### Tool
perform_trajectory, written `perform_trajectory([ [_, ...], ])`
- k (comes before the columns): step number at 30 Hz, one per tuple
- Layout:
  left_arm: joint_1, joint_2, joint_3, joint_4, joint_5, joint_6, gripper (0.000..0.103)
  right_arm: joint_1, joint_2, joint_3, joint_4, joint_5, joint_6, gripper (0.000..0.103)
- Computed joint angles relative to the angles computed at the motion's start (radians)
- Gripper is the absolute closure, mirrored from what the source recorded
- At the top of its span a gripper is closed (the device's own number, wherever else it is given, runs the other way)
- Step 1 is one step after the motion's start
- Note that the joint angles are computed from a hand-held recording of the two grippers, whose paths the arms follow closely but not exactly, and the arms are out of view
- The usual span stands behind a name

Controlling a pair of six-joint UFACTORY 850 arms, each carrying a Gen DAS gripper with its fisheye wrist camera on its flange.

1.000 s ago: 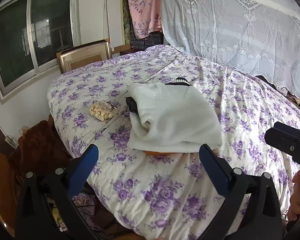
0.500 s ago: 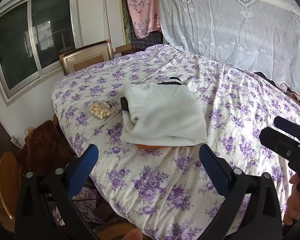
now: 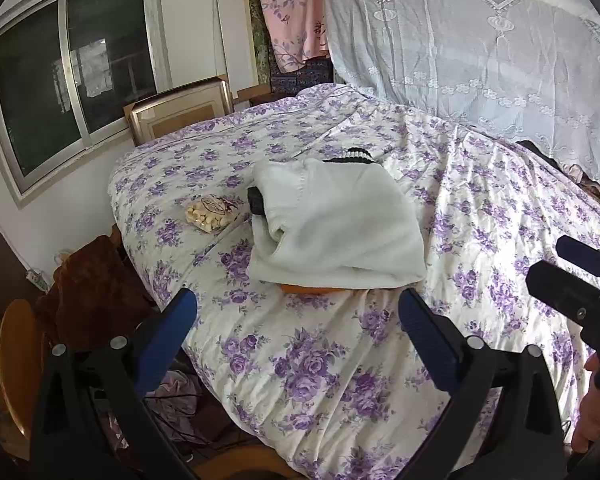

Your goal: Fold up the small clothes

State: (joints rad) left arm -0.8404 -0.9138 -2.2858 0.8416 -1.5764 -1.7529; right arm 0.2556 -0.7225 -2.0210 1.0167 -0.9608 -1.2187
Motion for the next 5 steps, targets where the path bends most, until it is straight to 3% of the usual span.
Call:
perform_trajectory([
  [5, 0.002, 0.015, 0.021, -0.007, 0.024, -0.005, 0.005, -0.001, 0.001, 0.002, 0.001, -0.001, 0.000, 0.003],
])
